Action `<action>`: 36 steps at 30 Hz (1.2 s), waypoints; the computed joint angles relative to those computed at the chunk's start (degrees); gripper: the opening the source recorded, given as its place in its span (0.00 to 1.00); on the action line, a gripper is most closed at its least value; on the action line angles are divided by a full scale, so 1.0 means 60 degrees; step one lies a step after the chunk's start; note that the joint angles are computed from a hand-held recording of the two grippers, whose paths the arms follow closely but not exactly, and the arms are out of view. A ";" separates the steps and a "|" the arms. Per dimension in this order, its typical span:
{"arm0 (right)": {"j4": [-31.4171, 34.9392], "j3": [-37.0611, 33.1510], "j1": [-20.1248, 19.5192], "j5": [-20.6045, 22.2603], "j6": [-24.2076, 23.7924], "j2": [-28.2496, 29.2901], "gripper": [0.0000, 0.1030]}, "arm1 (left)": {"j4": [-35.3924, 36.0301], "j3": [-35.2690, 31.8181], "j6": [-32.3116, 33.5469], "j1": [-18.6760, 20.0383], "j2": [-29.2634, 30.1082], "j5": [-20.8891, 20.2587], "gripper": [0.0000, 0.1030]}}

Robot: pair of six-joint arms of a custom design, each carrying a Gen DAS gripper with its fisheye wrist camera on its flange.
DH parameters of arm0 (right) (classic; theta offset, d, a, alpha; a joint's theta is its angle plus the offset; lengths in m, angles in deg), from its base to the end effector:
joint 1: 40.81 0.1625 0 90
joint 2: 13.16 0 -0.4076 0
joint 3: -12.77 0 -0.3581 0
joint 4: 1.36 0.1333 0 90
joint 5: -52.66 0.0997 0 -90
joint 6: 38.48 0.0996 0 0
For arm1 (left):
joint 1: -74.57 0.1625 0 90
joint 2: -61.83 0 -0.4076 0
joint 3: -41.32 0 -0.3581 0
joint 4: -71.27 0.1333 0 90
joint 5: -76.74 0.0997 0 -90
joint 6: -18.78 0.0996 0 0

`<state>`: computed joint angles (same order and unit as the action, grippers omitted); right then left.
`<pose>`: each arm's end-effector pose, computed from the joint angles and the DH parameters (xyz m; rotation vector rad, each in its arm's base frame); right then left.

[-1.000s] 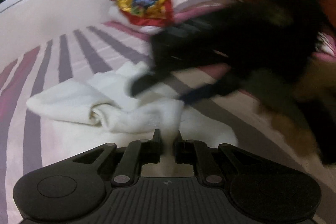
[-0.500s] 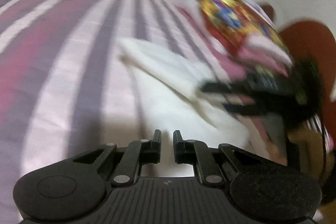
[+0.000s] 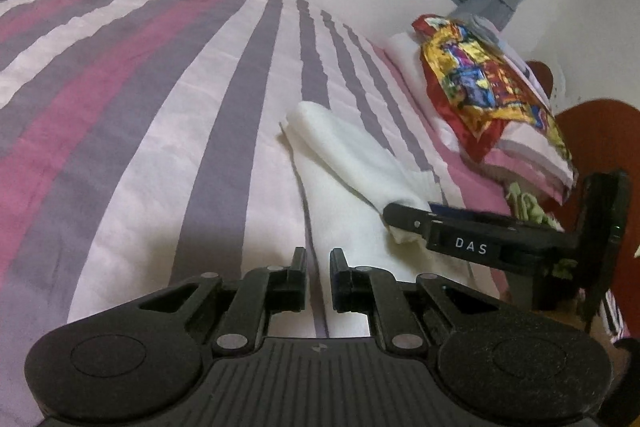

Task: Fold small clothes
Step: 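Grasp the folded sweater edge with the right tool and tuck it under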

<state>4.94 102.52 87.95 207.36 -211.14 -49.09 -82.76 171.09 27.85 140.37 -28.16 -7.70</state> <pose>0.3319 -0.3443 0.0261 0.2242 -2.0915 1.0236 -0.0364 -0.4297 0.2915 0.8373 2.9128 -0.6648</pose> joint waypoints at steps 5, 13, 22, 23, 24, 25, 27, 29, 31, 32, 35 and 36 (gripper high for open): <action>0.0221 0.0037 -0.0202 -0.1066 -0.0062 -0.0197 0.68 | -0.0424 -0.0258 -0.0307 0.0045 0.0545 -0.0040 0.09; 0.0227 -0.0372 0.0047 -0.0195 -0.1412 0.0399 0.40 | -0.0903 -0.0808 -0.1064 -0.0295 0.1703 -0.0221 0.09; -0.3989 0.4535 -0.1511 -0.3392 0.4313 -0.3607 0.21 | -0.1449 -0.0473 -0.1068 -0.0846 0.2224 -0.0369 0.09; -0.4027 0.4715 -0.1570 -0.3445 0.4453 -0.3681 0.21 | -0.1459 -0.0484 -0.1047 -0.0907 0.2278 -0.0375 0.09; -0.4045 0.4807 -0.1570 -0.3439 0.4441 -0.3713 0.22 | -0.1467 -0.0496 -0.1033 -0.0966 0.2347 -0.0377 0.09; -0.3980 0.4799 -0.1489 -0.3308 0.4412 -0.3690 0.27 | -0.1516 -0.0479 -0.1066 -0.1051 0.2421 -0.0309 0.09; -0.3685 0.4458 -0.1095 -0.2530 0.4125 -0.3454 0.33 | -0.1512 -0.0455 -0.1089 -0.1104 0.2503 -0.0274 0.09; -0.3222 0.4036 -0.0750 -0.1853 0.3761 -0.3183 0.39 | -0.1460 -0.0419 -0.1087 -0.1128 0.2590 -0.0226 0.09; -0.2661 0.3667 -0.0630 -0.1440 0.3695 -0.2936 0.44 | -0.1456 -0.0362 -0.1037 -0.1149 0.2668 -0.0154 0.09; -0.2540 0.3630 -0.0623 -0.1458 0.3686 -0.2924 0.47 | -0.1479 -0.0345 -0.1028 -0.1125 0.2692 -0.0165 0.09; -0.2326 0.3423 -0.0765 -0.1667 0.3627 -0.2736 0.50 | -0.1552 -0.0324 -0.1083 -0.1105 0.2701 -0.0187 0.09; -0.2386 0.3397 -0.0816 -0.1687 0.3533 -0.2719 0.50 | -0.1575 -0.0322 -0.1035 -0.1113 0.2675 -0.0160 0.09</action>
<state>-9.38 122.91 83.05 197.24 -189.94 -65.41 -92.20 169.15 21.64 133.69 -12.11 -8.66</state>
